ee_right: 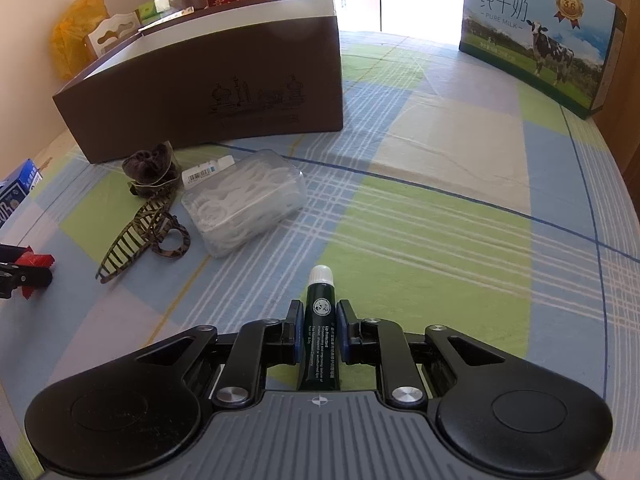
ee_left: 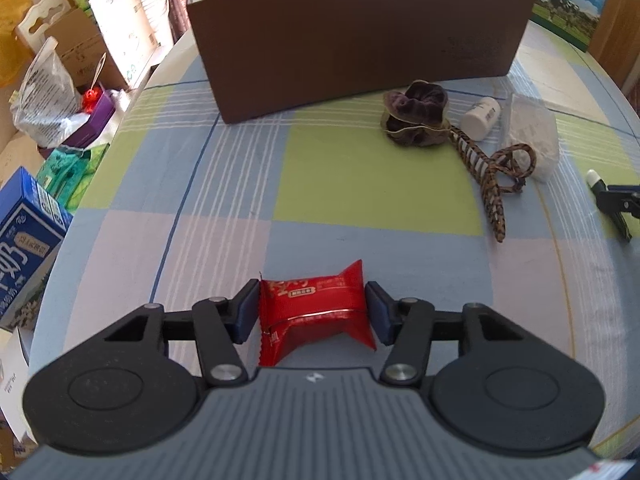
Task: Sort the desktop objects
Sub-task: 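Grasp the red candy packet with the left tool while the right tool grasps the dark green tube, then lift and carry the candy packet and green tube with both tools over the box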
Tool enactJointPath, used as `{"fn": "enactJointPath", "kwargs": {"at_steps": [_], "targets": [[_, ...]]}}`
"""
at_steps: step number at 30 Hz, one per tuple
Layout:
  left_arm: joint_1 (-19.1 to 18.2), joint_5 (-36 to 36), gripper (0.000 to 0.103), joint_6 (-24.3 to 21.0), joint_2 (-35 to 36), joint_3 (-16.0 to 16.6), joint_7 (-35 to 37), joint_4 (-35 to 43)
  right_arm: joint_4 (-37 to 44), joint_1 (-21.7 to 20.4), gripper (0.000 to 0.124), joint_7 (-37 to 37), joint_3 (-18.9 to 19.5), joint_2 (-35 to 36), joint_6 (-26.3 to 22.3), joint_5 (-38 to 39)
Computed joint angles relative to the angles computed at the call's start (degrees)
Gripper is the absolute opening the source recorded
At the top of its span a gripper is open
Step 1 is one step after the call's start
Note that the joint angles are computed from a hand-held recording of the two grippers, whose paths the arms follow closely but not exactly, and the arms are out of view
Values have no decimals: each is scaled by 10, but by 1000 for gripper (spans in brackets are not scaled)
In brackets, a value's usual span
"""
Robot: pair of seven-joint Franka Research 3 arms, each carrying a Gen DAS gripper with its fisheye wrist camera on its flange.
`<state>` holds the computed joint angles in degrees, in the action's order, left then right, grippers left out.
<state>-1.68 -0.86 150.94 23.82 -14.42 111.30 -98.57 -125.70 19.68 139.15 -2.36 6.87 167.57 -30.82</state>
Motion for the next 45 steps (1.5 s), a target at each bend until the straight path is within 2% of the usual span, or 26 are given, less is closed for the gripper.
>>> {"fn": "enactJointPath", "kwargs": {"at_steps": [7,12,22,30,39,45], "targets": [[6,-18,43,-5,-4,-10,20,-2,4,1,14,-32,6,4,0,26],[9,-30,43,3,-11,-13,34,-8,5,3,14,-53,10,4,-2,50],[16,-69,43,14,-26,-26,73,-11,-4,1,14,-136,33,-7,7,163],[13,-99,43,15,-29,-34,97,0,14,2,14,-181,42,-14,22,215],[12,-134,43,13,-13,-47,124,38,53,2,14,-259,50,-3,42,280],[5,-137,43,6,20,-51,133,100,99,1,14,-307,47,20,44,321]]}}
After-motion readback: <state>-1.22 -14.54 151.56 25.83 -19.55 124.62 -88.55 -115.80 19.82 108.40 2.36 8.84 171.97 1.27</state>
